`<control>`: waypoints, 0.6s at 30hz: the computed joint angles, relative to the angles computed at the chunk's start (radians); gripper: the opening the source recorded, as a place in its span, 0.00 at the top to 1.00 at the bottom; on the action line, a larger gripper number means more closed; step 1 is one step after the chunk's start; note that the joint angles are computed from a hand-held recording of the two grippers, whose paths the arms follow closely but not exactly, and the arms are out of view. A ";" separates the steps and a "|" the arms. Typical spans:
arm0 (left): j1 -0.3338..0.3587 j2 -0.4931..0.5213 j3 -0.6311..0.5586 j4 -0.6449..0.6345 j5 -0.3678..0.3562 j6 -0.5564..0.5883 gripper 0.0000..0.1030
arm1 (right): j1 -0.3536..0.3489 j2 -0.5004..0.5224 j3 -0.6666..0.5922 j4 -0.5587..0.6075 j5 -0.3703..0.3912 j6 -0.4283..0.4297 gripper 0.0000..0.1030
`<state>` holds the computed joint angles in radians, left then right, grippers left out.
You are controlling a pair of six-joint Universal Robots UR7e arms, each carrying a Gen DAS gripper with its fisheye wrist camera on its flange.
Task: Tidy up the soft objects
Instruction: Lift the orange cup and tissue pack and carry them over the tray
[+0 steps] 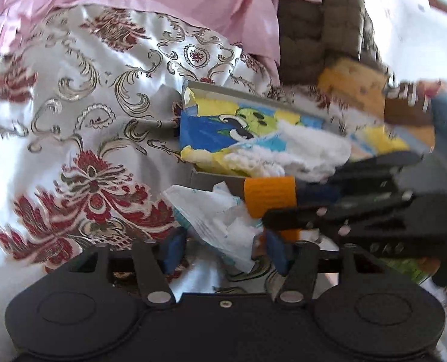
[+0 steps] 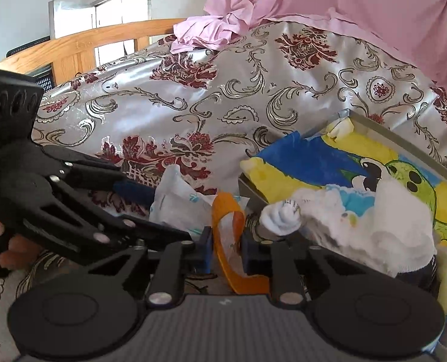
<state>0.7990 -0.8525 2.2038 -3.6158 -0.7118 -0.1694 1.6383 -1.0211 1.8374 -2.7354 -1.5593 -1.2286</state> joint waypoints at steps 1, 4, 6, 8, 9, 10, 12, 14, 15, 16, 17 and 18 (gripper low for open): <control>0.004 -0.002 0.003 -0.014 -0.018 -0.010 0.32 | -0.001 0.001 -0.002 0.004 -0.001 0.001 0.81; 0.008 -0.006 0.007 -0.040 -0.040 -0.033 0.28 | 0.001 0.003 0.000 -0.001 -0.007 0.002 0.81; 0.009 -0.013 0.001 0.000 -0.025 -0.080 0.31 | 0.000 0.003 0.003 -0.008 -0.006 0.012 0.81; 0.009 -0.016 -0.010 0.058 0.017 -0.147 0.40 | -0.001 0.003 0.005 -0.015 -0.003 0.030 0.81; 0.011 -0.014 -0.013 0.069 0.027 -0.183 0.46 | -0.001 0.003 0.005 -0.016 -0.004 0.035 0.83; 0.012 -0.014 -0.014 0.077 0.033 -0.221 0.51 | -0.001 0.002 0.007 -0.017 -0.006 0.040 0.84; 0.010 -0.006 -0.015 0.074 0.053 -0.267 0.58 | 0.000 -0.003 0.016 -0.024 -0.005 0.047 0.90; 0.004 0.002 -0.020 0.086 0.081 -0.310 0.80 | 0.000 -0.011 0.041 -0.063 -0.002 0.048 0.91; 0.002 0.003 -0.024 0.100 0.097 -0.343 0.80 | -0.001 -0.016 0.048 -0.071 -0.001 0.053 0.91; 0.003 0.004 -0.021 0.088 0.092 -0.371 0.81 | -0.002 -0.022 0.058 -0.081 0.000 0.060 0.92; 0.001 0.004 -0.016 0.073 0.091 -0.385 0.82 | -0.003 -0.028 0.065 -0.088 0.003 0.067 0.92; -0.005 0.005 -0.012 0.068 0.100 -0.397 0.83 | -0.004 -0.037 0.072 -0.093 0.008 0.076 0.92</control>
<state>0.7940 -0.8475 2.1923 -3.5482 -0.6118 -0.5664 1.6340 -1.0577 1.9098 -2.8280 -1.5511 -1.1523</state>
